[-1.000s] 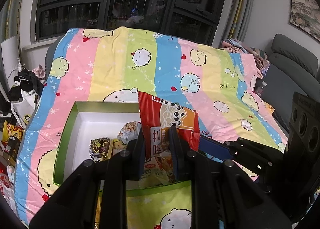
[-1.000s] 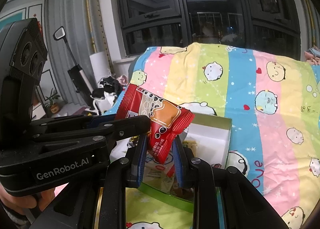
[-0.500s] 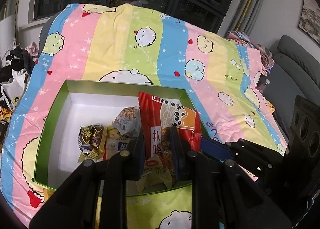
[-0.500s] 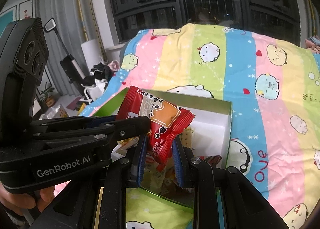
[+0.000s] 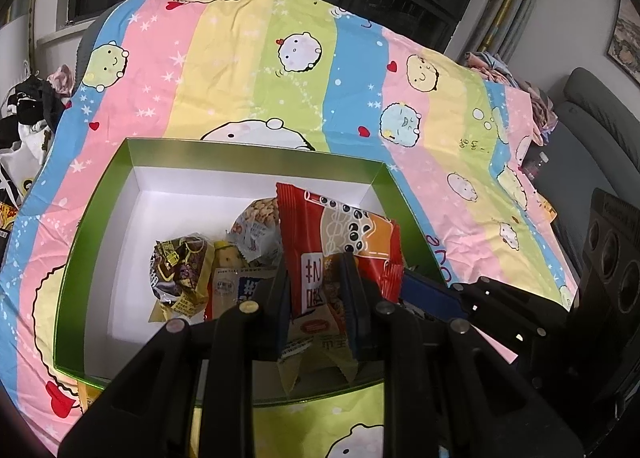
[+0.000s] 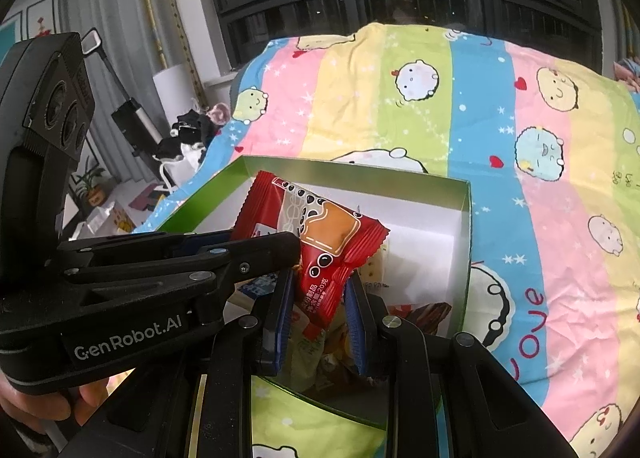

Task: Organize snacks
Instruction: 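Lower the red panda bag with the right gripper into the green box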

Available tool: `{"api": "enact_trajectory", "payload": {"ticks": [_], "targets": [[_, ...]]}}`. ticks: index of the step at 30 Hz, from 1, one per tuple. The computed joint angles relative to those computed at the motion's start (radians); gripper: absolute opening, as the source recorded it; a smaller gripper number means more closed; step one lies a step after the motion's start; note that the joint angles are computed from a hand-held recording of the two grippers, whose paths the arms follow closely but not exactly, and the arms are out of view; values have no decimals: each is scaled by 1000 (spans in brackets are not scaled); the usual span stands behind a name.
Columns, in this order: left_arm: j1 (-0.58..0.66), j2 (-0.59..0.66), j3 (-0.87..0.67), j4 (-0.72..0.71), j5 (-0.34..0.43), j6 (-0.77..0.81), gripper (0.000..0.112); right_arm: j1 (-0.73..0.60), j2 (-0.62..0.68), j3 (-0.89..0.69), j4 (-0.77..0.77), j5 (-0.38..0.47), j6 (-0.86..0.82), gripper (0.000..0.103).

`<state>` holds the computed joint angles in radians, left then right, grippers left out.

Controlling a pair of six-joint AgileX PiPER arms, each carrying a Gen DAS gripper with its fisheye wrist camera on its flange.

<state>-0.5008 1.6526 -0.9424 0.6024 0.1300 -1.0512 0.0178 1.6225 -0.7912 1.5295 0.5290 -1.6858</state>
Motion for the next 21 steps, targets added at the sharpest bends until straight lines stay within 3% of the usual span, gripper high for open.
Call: {"api": "enact_trajectory", "payload": {"ticks": [14,21], "targets": [[16,38,-25,-195,11,202,22,16,28,-26,-66,-20,79,27],[15,47,-31,-205,17,211,22,21,43,-34,-78,-25,94,27]]}}
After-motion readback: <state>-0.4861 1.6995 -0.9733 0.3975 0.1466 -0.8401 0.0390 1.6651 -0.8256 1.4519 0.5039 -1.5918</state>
